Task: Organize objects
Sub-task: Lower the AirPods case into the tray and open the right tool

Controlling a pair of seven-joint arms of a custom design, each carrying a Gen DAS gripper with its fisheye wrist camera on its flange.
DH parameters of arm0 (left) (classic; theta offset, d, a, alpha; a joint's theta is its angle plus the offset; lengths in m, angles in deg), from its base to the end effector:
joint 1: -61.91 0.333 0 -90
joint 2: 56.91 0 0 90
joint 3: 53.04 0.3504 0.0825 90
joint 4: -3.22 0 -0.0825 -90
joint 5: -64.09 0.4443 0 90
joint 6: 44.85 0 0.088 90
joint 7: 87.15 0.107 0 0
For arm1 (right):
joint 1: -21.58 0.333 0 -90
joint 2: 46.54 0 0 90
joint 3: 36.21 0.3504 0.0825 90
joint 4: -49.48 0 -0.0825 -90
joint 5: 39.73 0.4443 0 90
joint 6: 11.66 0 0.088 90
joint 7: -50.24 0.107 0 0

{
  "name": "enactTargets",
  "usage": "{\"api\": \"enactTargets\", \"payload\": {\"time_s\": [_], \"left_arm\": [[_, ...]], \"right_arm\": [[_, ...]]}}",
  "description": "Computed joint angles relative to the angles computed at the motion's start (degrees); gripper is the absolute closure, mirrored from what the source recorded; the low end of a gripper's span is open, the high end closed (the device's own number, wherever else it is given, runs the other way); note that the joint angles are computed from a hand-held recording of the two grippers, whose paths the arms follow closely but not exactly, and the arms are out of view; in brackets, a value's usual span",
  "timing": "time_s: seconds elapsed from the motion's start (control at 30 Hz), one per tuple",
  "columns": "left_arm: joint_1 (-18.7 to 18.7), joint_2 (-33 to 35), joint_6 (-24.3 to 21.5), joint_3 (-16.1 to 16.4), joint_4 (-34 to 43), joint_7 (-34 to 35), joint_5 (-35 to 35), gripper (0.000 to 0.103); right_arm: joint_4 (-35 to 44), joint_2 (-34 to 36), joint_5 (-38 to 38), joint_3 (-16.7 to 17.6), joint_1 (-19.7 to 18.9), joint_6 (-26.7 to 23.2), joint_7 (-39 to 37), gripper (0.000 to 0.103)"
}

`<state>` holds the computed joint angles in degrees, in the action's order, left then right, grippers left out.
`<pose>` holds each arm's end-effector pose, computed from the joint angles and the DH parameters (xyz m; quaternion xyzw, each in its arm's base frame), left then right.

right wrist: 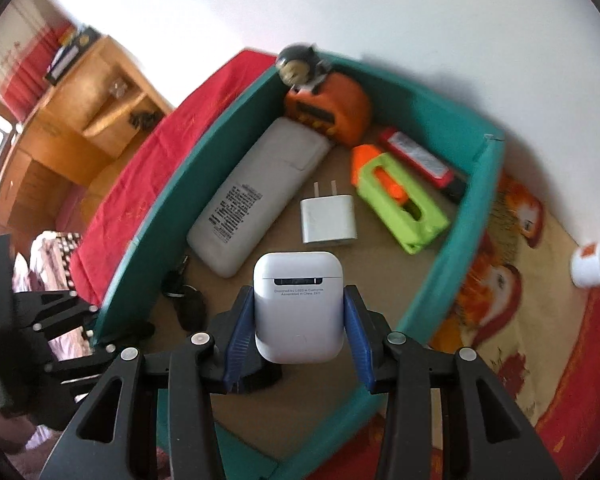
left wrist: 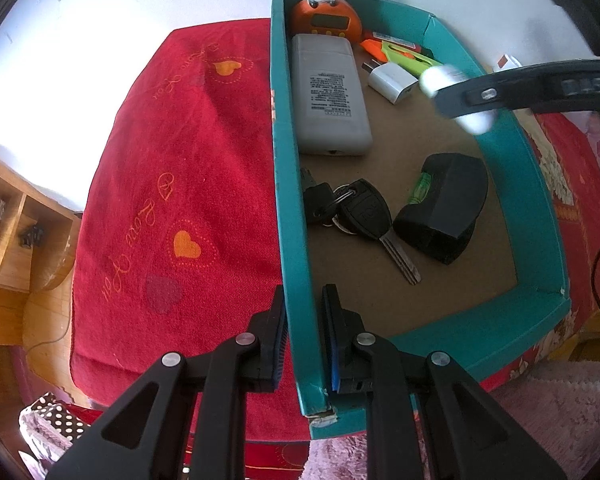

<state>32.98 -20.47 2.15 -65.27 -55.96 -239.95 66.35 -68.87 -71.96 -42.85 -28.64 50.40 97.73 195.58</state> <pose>0.5609 -0.4213 0.4737 -0.5134 -0.7549 -0.0024 0.4081 0.3877 0.2966 0.6650 -0.5768 0.8027 -0.0534 0.1417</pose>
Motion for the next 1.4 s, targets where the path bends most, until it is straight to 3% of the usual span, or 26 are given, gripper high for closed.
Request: {"api": "enactTargets", "payload": {"time_s": [0.37, 0.83, 0.9, 1.0, 1.13, 1.4], "left_arm": [[0.09, -0.96, -0.28, -0.17, -1.07, -1.57, -0.95, 0.089], [0.4, -3.04, 1.84, -0.81, -5.17, -2.23, -1.74, 0.089], [0.42, -3.15, 1.89, -0.84, -5.33, -2.29, -1.77, 0.089], [0.39, -2.2, 1.99, -0.75, -4.41, -2.15, -1.67, 0.089], [0.55, -2.86, 2.67, -0.81, -5.62, -2.19, -1.9, 0.089], [0.47, -2.19, 2.33, -0.84, -4.78, -2.5, -2.09, 0.089]], "right_arm": [[2.83, 6.61, 0.25, 0.76, 0.17, -2.07, -3.97, 0.058], [3.99, 8.31, 0.16, 2.39, 2.07, -0.22, -4.55, 0.058], [3.49, 7.91, 0.08, 2.36, 2.16, 0.33, -4.37, 0.055], [2.68, 6.8, -0.62, 2.56, 1.97, 0.63, -2.42, 0.039], [0.09, 3.33, -0.95, 2.47, 1.95, 3.41, 0.45, 0.039], [-3.28, -4.95, -4.46, 3.06, 1.24, 0.96, 7.11, 0.039]]}}
